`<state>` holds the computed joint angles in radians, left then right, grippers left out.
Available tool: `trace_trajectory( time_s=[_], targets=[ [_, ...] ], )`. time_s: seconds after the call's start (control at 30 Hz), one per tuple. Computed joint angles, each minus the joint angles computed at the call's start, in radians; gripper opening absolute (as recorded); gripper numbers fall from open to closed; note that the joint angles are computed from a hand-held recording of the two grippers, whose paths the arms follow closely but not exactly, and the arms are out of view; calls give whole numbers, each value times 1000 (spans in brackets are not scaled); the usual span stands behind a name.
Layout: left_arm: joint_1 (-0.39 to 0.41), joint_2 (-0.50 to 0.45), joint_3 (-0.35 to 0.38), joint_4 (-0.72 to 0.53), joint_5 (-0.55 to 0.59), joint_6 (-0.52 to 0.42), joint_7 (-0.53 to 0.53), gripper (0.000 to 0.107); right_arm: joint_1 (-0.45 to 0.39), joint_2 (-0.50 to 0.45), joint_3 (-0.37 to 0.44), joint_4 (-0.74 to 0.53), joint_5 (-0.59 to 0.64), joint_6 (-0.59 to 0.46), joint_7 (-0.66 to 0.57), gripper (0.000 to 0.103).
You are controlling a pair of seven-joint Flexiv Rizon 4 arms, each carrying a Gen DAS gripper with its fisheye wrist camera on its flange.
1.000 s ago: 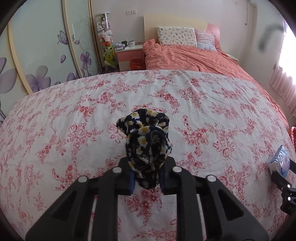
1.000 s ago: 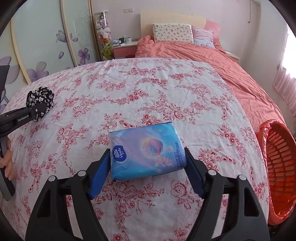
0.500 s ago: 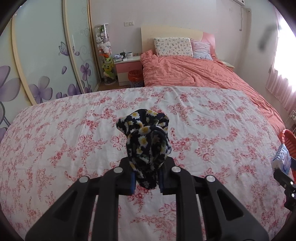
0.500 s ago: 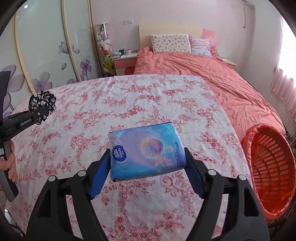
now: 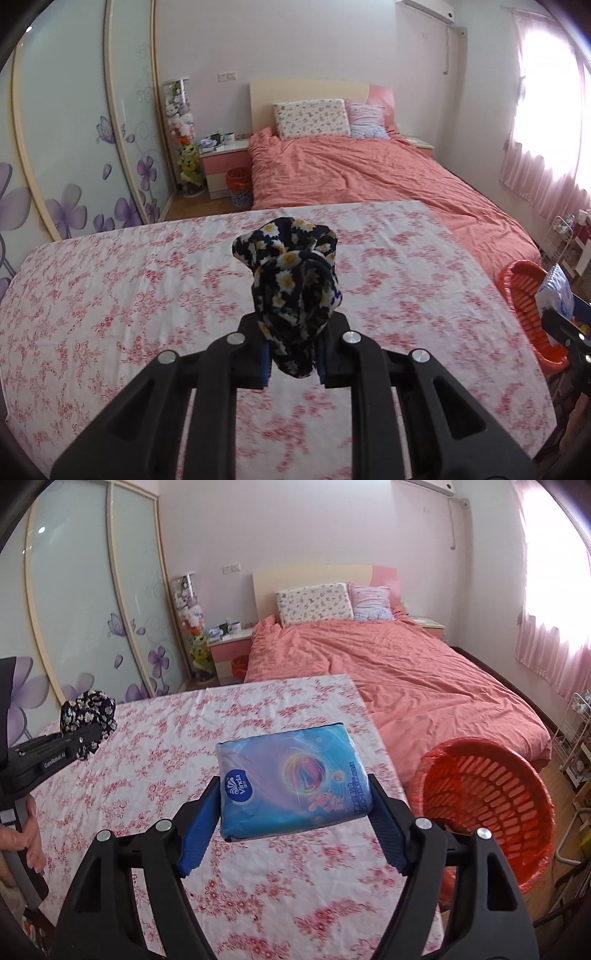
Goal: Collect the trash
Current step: 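Carry the scrunchie and tissue pack over the orange basket, then open both grippers to drop the scrunchie and tissue pack into the basket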
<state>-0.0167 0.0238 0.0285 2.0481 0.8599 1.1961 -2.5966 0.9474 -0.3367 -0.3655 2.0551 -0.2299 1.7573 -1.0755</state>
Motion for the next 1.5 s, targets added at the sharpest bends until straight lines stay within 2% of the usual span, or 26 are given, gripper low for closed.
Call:
trace_trajectory(
  time_s=[0.4,0.6,0.93,1.1,1.27,1.43,1.5],
  targets=[
    [-134,-24,-102,-109,59,-78,-35,18,241,80,-303,118,172,56,-71,74],
    [-213,-83,-107,-182,72,-76,-28,18,316,95,-405,150,251,72,-124,74],
    [-323,-240,-61,-315,4,8,29,18,350,72,-517,162,332,76,-160,74],
    [-366,-337,-44,-396,-61,55,82,18,287,59,-492,153,342,78,-153,75],
    [-392,-431,-39,-467,-150,105,160,18,174,40,-405,128,343,78,-133,75],
    [-402,-516,-41,-526,-249,145,257,19,33,23,-280,100,335,82,-114,75],
    [-401,-553,-47,-551,-297,157,301,19,-47,10,-204,79,326,84,-105,75]
  ],
)
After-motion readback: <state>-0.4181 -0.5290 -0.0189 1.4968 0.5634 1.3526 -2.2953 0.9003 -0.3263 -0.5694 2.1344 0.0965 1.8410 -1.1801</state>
